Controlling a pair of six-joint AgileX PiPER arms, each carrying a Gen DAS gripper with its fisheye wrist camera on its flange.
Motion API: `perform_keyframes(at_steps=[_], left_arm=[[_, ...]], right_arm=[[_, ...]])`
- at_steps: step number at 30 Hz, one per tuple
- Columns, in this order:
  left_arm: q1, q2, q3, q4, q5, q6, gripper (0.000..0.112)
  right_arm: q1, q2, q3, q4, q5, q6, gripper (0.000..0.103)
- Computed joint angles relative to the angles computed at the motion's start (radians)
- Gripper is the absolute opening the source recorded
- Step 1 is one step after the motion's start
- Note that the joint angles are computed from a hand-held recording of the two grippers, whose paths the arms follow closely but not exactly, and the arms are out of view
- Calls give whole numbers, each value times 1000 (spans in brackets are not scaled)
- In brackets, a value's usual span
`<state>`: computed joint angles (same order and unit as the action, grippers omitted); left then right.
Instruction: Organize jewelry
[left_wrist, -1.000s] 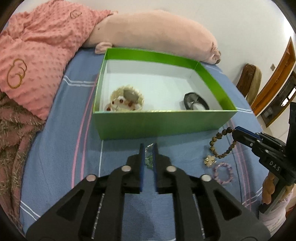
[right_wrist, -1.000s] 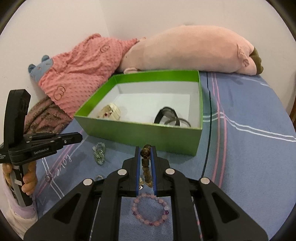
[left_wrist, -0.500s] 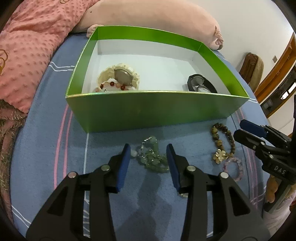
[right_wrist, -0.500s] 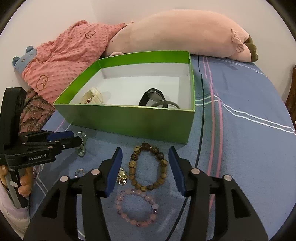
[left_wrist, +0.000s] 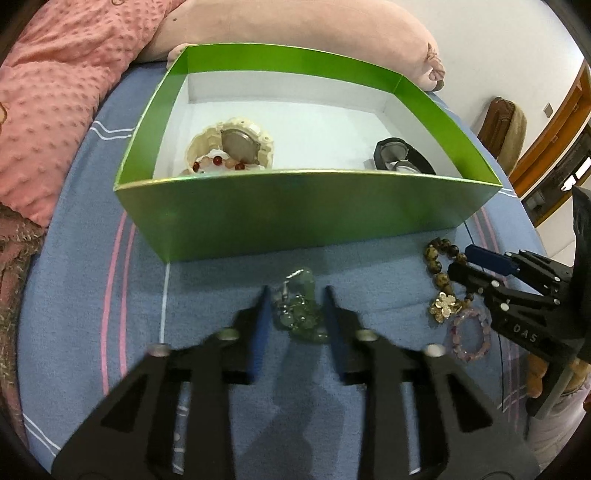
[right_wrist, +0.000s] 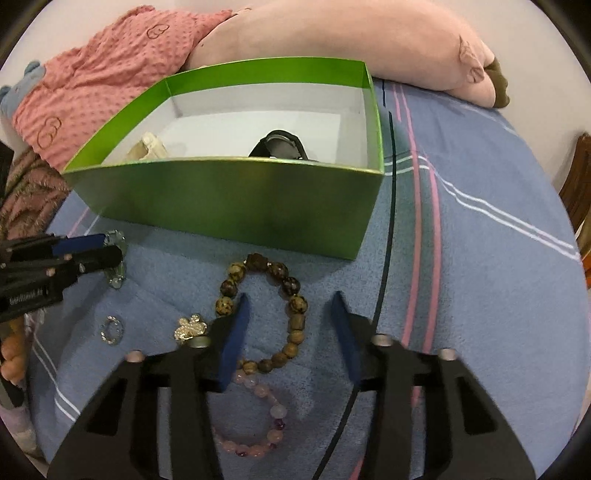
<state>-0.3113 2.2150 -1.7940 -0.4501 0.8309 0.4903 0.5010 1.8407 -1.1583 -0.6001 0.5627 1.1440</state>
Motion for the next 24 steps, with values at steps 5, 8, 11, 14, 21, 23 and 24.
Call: perform_keyframes(at_steps=[5, 8, 11, 14, 21, 23, 24], left_arm=[[-5, -20, 28, 9, -28, 6, 14], [-6, -70, 89, -6, -80, 36, 14], [4, -131, 157, -70, -123, 105, 14], [15, -192, 223, -148, -163, 186, 14], [25, -237, 257, -215, -171, 242, 14], [30, -239, 255, -232, -165, 253, 14], [36, -237, 249, -231, -154, 248, 14]], right_arm=[[-4, -5, -3, 48, -16, -67, 10], [-4, -18, 3, 33, -23, -52, 10], [6, -67, 36, -40, -40, 22, 10], [28, -144, 92, -169, -64, 153, 10], [42, -235, 166, -356, -98, 348, 10], [44, -246, 179, -384, -115, 377, 10], [48, -244, 175, -404, -113, 397, 10]])
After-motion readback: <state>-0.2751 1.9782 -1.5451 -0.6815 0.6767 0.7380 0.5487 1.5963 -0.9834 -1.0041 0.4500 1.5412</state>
